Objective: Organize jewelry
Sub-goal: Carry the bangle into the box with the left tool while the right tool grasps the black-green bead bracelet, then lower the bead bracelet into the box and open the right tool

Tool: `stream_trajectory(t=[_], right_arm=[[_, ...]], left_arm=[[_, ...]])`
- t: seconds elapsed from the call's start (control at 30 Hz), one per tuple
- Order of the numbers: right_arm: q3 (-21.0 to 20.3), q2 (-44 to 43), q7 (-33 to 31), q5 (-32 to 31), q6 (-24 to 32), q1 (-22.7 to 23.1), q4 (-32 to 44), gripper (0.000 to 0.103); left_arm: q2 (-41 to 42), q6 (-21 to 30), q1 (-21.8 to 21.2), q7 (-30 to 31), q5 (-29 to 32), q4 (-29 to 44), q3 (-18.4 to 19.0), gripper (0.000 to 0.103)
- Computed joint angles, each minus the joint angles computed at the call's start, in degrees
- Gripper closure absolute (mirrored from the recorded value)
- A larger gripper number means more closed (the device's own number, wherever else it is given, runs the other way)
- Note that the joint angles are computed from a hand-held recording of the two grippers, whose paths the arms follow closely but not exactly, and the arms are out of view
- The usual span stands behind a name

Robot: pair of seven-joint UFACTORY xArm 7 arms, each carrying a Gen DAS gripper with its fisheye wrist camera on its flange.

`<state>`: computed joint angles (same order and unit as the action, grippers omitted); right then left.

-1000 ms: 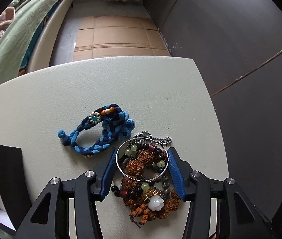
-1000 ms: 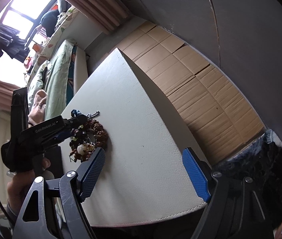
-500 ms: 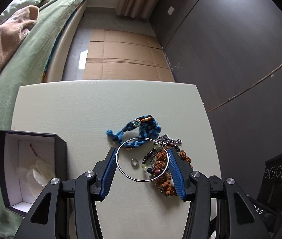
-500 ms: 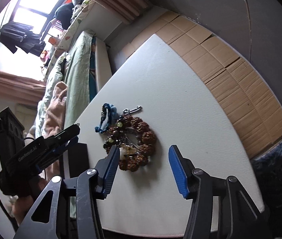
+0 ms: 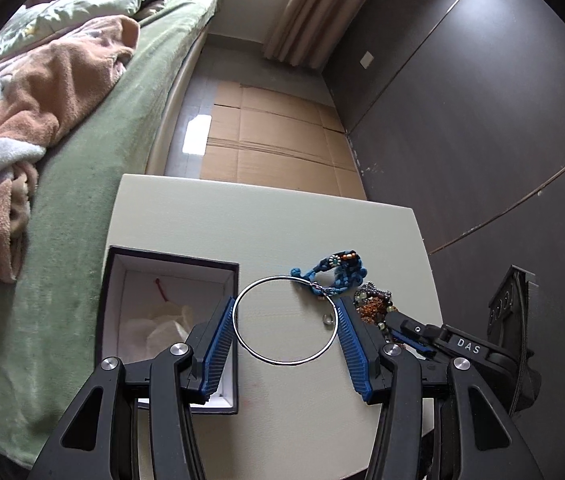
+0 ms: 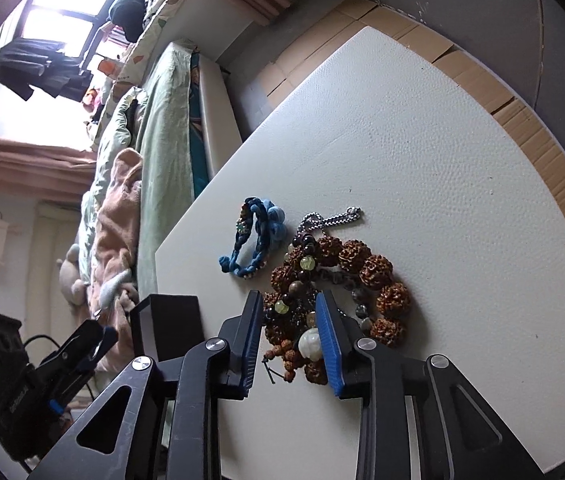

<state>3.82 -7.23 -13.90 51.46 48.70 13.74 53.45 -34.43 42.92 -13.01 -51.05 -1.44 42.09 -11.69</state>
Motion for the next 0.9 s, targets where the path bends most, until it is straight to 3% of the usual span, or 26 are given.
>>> stream_trajectory(t=[0.1, 0.2, 0.33, 0.6, 0.77, 0.9], right_arm=[[0.7, 1.9, 1.5, -0.5, -0.8, 0.3, 1.2, 0.073], [1.1, 2.4, 2.1, -0.2, -2.1, 0.4, 1.2, 0.092], [1.6, 0.2, -0.4, 1.7, -5.4, 1.4, 0.1, 0.092], [1.7, -3.0, -3.1, 2.7, -5.0, 4.2, 1.9, 0.092], [1.8, -4.8, -4.6, 4.0, -3.9, 6.6, 3.7, 0.092], [2.1, -5.4, -6.1, 5.3, -2.3, 8.4, 4.6, 0.092]], left_arm=[[-3.4, 1.3, 0.5, -0.1, 0.2, -2.0, 0.5, 0.051], [-6.2, 2.2, 0.9, -0.2, 0.0, -3.7, 1.0, 0.051], [-8.8, 2.9, 1.5, 0.2, -0.2, -5.8, 1.3, 0.051], [-10.2, 2.2, 1.5, 1.4, -2.0, -8.9, 2.5, 0.050], [-12.5, 2.2, 2.1, 1.2, -3.5, -10.9, 3.2, 0.027], [-16.8, 3.3, 3.5, 0.0, -3.1, -12.9, 3.2, 0.024]])
